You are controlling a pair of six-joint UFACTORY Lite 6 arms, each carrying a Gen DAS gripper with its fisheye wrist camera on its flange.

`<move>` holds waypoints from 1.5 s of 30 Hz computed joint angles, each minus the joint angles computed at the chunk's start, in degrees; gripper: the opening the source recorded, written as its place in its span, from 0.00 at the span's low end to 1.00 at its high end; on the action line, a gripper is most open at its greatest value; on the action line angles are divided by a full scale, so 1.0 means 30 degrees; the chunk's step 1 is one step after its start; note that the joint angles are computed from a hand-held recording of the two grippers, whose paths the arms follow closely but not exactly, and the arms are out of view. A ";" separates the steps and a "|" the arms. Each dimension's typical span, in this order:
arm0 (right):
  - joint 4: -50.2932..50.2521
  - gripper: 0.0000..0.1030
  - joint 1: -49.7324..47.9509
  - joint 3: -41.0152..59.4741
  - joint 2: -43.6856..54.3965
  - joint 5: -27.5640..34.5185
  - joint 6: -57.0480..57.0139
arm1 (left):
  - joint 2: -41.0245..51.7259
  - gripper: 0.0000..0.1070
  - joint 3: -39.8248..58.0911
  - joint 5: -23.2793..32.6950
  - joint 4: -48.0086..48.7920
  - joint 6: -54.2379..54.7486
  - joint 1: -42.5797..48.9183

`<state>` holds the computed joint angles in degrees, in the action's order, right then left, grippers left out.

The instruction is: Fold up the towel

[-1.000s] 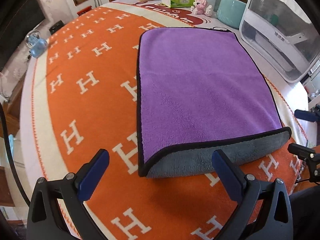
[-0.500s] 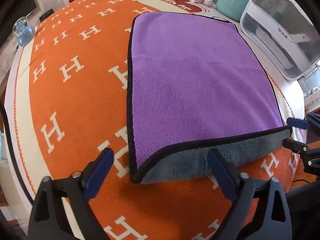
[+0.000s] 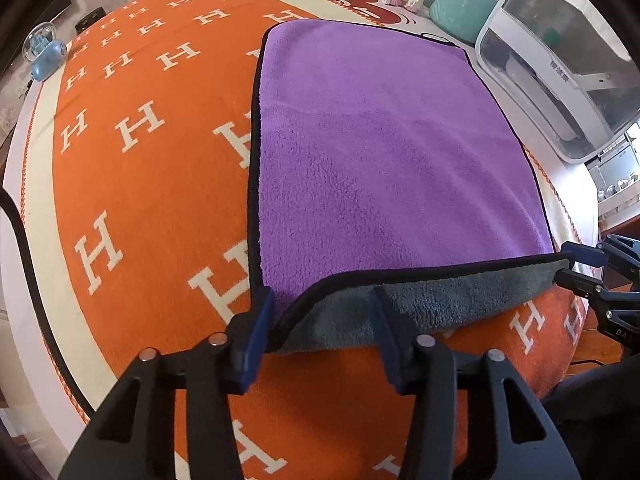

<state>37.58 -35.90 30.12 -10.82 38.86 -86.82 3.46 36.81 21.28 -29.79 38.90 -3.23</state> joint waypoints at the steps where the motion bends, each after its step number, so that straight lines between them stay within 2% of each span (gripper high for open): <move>1: 0.0004 0.32 -0.0009 -0.0017 -0.0023 -0.0013 0.0000 | -0.0060 0.37 -0.0026 -0.0031 0.0304 -0.0317 -0.0044; 4: 0.0061 0.30 -0.0138 -0.0026 -0.0061 0.0011 -0.0129 | -0.0146 0.29 -0.0022 0.0090 0.0760 -0.0839 0.0034; 8: 0.0028 0.24 -0.0177 -0.0075 -0.0182 -0.0056 -0.0039 | -0.0118 0.14 -0.0010 0.0198 0.1463 -0.1466 0.0123; 12: 0.0060 0.17 -0.0292 -0.0128 -0.0326 -0.0036 -0.0127 | -0.0384 0.09 -0.0314 -0.0205 0.1974 -0.2123 0.0092; 20: 0.0239 0.05 -0.0431 -0.0122 -0.0416 0.0104 -0.0362 | -0.0882 0.06 -0.0557 -0.0388 0.2377 -0.2857 -0.0073; 35: 0.0824 0.05 -0.1128 0.0205 -0.0803 0.1280 -0.1382 | -0.3204 0.05 -0.1295 -0.0466 0.6028 -0.7494 -0.0918; 41: 0.1370 0.05 -0.1100 0.1174 -0.1052 0.2112 -0.1417 | -0.4748 0.05 -0.0971 0.0060 0.8075 -1.0175 -0.1312; 45: 0.2133 0.05 -0.1086 0.2431 -0.0946 0.2699 -0.1262 | -0.5603 0.05 -0.0424 0.0460 0.8079 -1.0574 -0.1170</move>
<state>43.98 -39.15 37.41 -13.65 46.96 -90.61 -13.35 35.54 22.66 -5.55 7.18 -6.74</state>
